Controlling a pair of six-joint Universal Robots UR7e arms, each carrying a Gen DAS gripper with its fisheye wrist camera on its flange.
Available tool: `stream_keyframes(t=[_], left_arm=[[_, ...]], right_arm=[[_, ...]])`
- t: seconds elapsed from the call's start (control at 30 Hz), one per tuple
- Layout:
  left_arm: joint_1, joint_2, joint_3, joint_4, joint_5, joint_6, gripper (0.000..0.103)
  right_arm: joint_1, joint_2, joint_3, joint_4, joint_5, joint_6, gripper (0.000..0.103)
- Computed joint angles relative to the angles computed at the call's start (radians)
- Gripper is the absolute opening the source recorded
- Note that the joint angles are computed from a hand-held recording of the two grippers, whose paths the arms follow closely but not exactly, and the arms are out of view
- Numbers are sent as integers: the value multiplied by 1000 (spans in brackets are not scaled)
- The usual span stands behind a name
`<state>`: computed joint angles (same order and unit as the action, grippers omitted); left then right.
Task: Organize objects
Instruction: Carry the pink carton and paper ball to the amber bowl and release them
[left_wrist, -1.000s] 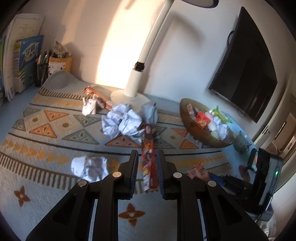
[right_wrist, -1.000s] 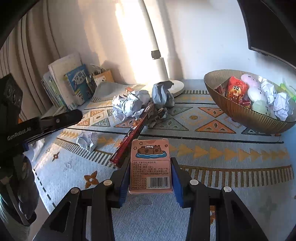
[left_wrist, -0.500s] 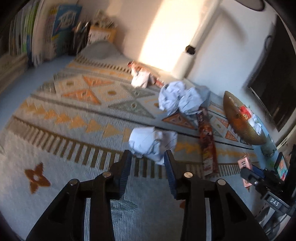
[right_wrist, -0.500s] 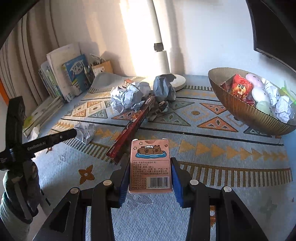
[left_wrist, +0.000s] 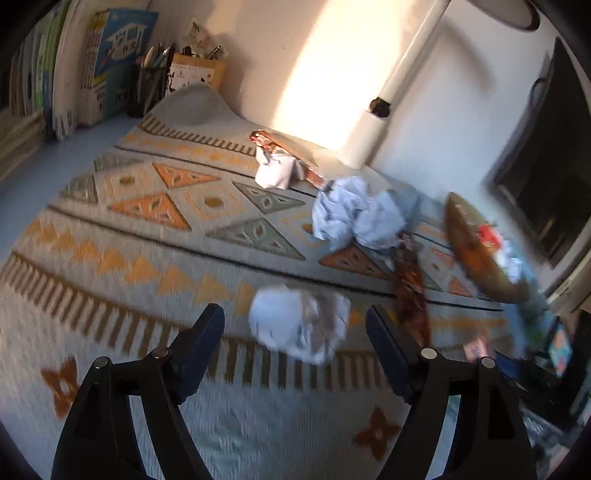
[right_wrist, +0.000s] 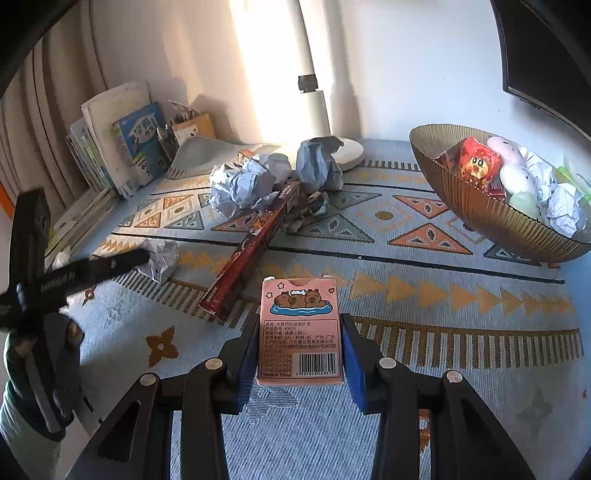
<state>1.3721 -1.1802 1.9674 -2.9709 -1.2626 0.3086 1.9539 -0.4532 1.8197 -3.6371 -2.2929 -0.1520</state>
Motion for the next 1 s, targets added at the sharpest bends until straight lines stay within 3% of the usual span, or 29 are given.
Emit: stream_keyframes(t=[0.03, 0.1, 0.17, 0.5, 0.73, 0.87, 1.0], left_arm=[[-5, 17, -16, 23, 14, 8, 75], [-7, 30, -27, 51, 17, 39, 52], [-16, 28, -10, 17, 25, 67, 50], [-37, -46, 43, 17, -62, 81, 49], [-147, -54, 29, 39, -103, 105, 49], [-229, 7, -23, 73, -142, 102, 50], [-290, 123, -110, 79, -201, 67, 50]], right_arm=[[-1, -1, 0, 4, -1, 3, 40], [-2, -3, 0, 10, -4, 11, 40], [-6, -8, 0, 28, -5, 25, 40], [-7, -12, -2, 45, -12, 36, 40], [-24, -93, 78, -12, 67, 93, 40], [-3, -188, 111, -100, -13, 69, 40], [8, -273, 92, -186, -139, 10, 40]])
